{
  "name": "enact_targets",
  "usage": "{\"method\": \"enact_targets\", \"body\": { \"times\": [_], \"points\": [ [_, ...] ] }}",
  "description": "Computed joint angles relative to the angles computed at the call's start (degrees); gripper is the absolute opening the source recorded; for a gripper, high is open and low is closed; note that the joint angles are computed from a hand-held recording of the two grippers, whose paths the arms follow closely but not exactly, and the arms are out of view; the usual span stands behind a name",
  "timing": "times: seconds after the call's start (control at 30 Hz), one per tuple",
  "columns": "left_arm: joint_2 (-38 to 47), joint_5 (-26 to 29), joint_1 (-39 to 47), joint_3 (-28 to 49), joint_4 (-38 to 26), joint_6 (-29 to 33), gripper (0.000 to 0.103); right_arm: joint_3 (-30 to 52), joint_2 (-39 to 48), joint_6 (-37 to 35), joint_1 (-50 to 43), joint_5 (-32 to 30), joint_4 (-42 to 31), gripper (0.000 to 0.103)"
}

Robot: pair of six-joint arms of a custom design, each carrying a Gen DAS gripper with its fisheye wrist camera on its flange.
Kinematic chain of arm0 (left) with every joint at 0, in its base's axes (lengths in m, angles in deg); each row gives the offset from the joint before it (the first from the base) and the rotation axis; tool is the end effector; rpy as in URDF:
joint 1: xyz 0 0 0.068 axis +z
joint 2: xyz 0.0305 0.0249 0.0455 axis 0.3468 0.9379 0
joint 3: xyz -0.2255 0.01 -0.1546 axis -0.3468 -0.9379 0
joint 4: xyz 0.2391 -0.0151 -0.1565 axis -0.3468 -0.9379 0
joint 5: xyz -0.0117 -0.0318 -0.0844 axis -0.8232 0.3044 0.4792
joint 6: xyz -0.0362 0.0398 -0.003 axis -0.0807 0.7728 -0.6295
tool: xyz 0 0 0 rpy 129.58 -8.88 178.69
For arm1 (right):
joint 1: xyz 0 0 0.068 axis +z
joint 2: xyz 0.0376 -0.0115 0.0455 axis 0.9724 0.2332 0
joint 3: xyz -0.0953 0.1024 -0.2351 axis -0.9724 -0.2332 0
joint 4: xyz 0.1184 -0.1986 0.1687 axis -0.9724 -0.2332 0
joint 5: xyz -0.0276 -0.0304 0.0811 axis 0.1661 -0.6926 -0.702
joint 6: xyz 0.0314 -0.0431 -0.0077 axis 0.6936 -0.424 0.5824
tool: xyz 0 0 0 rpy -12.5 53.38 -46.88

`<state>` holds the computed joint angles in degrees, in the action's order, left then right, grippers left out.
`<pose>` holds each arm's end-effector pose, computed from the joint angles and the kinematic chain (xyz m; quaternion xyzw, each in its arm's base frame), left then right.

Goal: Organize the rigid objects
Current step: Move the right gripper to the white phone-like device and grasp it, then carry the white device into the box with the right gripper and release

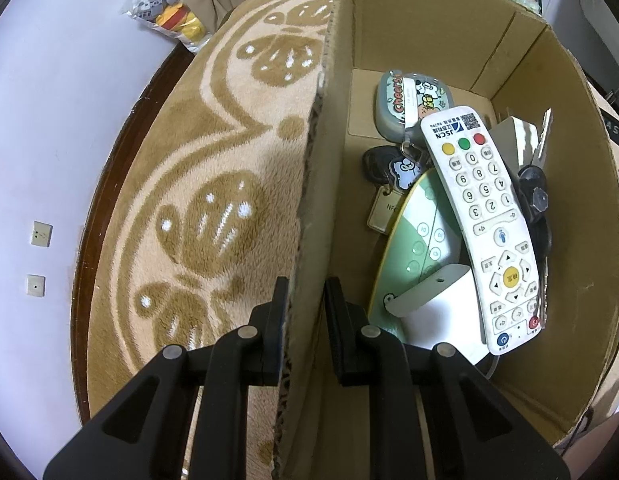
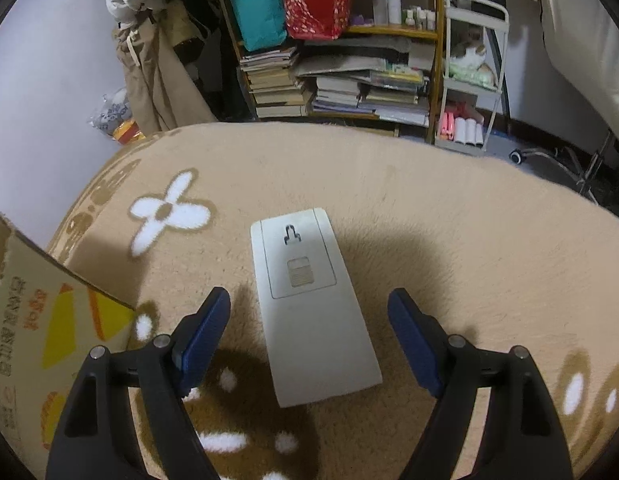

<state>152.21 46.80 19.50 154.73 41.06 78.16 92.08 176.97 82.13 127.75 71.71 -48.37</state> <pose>0.4024 -0.0072 0.0984 0.4398 0.8884 0.0352 0.1272 0.2173 0.2368 0.0474 0.4218 0.8505 -0.0518 0.3099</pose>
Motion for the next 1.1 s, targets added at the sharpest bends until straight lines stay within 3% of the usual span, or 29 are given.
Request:
{"method": "enact_targets", "body": {
  "times": [0.2, 0.23, 0.27, 0.43, 0.73, 1.1],
  "points": [
    [0.33, -0.43, -0.49, -0.25, 0.81, -0.24, 0.018, 1.86, 2.20, -3.70, -1.02, -1.50, -0.23, 0.066],
    [0.31, -0.50, -0.61, -0.32, 0.87, -0.33, 0.018, 2.38, 2.41, -3.95, -0.80, -1.51, -0.98, 0.055],
    [0.43, -0.51, -0.62, -0.21, 0.84, -0.38, 0.018, 2.42, 2.21, -3.99, -0.54, -1.47, -1.21, 0.052],
    [0.20, -0.63, -0.83, -0.47, 0.82, -0.70, 0.018, 4.60, 2.24, -1.35, 1.81, -1.27, -6.27, 0.051],
    [0.01, -0.85, -1.03, -0.86, 1.42, -0.66, 0.018, 7.95, -0.08, 9.75, 8.61, 3.75, -16.69, 0.051],
    [-1.02, -1.42, -1.51, -2.51, 2.65, -1.02, 0.017, 18.42, 0.72, 9.05, 12.35, 10.38, -22.57, 0.051]
  ]
}}
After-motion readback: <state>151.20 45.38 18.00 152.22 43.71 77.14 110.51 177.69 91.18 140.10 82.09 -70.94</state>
